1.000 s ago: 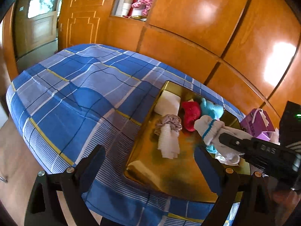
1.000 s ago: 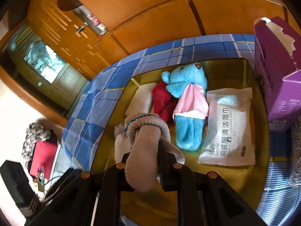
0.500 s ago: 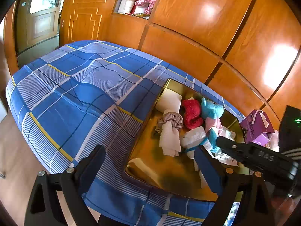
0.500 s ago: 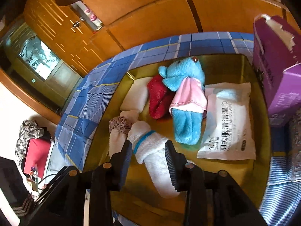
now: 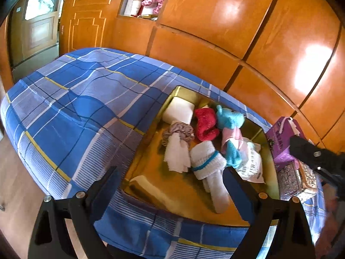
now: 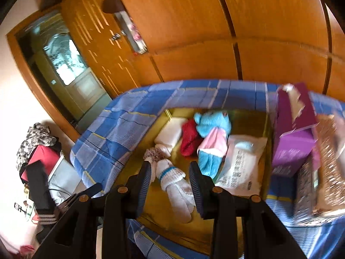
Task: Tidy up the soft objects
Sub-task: 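Grasp the pink towel with the right tool while the left tool moves back to the bed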
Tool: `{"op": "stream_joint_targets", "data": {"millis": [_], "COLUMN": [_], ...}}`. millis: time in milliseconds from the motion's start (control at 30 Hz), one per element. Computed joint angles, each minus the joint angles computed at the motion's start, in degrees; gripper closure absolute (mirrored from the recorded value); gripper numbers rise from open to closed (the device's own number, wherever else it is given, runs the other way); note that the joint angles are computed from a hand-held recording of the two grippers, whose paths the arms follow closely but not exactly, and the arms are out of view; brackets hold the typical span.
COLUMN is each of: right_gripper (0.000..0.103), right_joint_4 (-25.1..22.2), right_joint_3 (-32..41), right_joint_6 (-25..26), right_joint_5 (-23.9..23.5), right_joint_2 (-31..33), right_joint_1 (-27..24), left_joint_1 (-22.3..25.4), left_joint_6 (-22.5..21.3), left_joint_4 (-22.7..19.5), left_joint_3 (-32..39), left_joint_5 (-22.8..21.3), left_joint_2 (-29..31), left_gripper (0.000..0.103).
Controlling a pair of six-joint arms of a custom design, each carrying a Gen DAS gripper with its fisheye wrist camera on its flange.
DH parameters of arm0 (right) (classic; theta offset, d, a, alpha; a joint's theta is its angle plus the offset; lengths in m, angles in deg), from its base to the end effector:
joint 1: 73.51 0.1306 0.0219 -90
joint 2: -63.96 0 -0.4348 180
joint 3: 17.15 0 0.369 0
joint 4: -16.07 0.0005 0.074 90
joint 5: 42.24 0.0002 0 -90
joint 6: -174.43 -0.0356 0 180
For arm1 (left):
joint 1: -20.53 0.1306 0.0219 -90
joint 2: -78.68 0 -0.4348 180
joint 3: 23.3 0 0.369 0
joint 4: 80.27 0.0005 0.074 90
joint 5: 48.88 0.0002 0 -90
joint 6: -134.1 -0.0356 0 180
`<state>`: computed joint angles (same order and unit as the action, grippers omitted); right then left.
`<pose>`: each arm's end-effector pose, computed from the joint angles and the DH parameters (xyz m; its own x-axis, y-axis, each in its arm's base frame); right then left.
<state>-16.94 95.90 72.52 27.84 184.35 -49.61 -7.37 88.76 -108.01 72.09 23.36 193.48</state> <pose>0.6258 0.2900 0.3888 -0.7068 -0.1010 -0.7002 -0.4828 0.7923 0.3731 0.5577 -0.2836 0.3234 -0.6452 -0.4158 -0.6409 -0.2689 0.9088 -0.3190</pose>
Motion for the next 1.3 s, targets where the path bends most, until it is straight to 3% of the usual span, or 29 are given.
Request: {"op": "stream_joint_targets", "data": {"millis": [133,233,400,533,833,1000,1167,1300], "right_gripper": [0.067,0.067,0.067,0.066,0.064,0.064,0.063,0.055], "right_joint_4": [7.4,12.5,17.4,18.7,13.0,10.9,9.3,5.6], "right_joint_3": [-6.7,-11.4,-17.4,-21.4,-25.5,-26.6,-20.0,-10.3], "right_joint_6": [2.3,1.2,-4.4,-6.3,-7.8,-8.3,-4.5,-0.2], "right_joint_5": [2.7,3.7,6.3,9.0,13.9,14.0,16.5,16.8], "right_joint_2": [-5.5,-8.9,-12.5,-14.2,-10.3,-6.2,-2.5,2.2], "right_joint_1": [-1.4,-3.7,-9.3,-13.8,-23.0,-28.5,-32.0,-33.8], "left_joint_1": [-0.6,-1.4,-3.0,-4.4,-7.9,-9.7,-11.0,-11.9], "left_joint_6": [-1.2,-3.0,-6.7,-10.5,-20.0,-23.7,-24.4,-24.2], "left_joint_4": [0.7,0.3,-1.0,-2.5,-8.7,-13.7,-19.3,-23.7], "left_joint_3": [1.0,2.7,6.4,10.4,22.6,30.6,40.0,47.8], "left_joint_5": [1.2,1.6,2.5,3.7,11.0,13.8,16.0,17.3], "left_joint_2": [0.6,1.3,2.9,4.5,10.3,13.9,18.5,22.3], "left_gripper": [0.005,0.004,0.002,0.002,0.001,0.001,0.001,0.001]}}
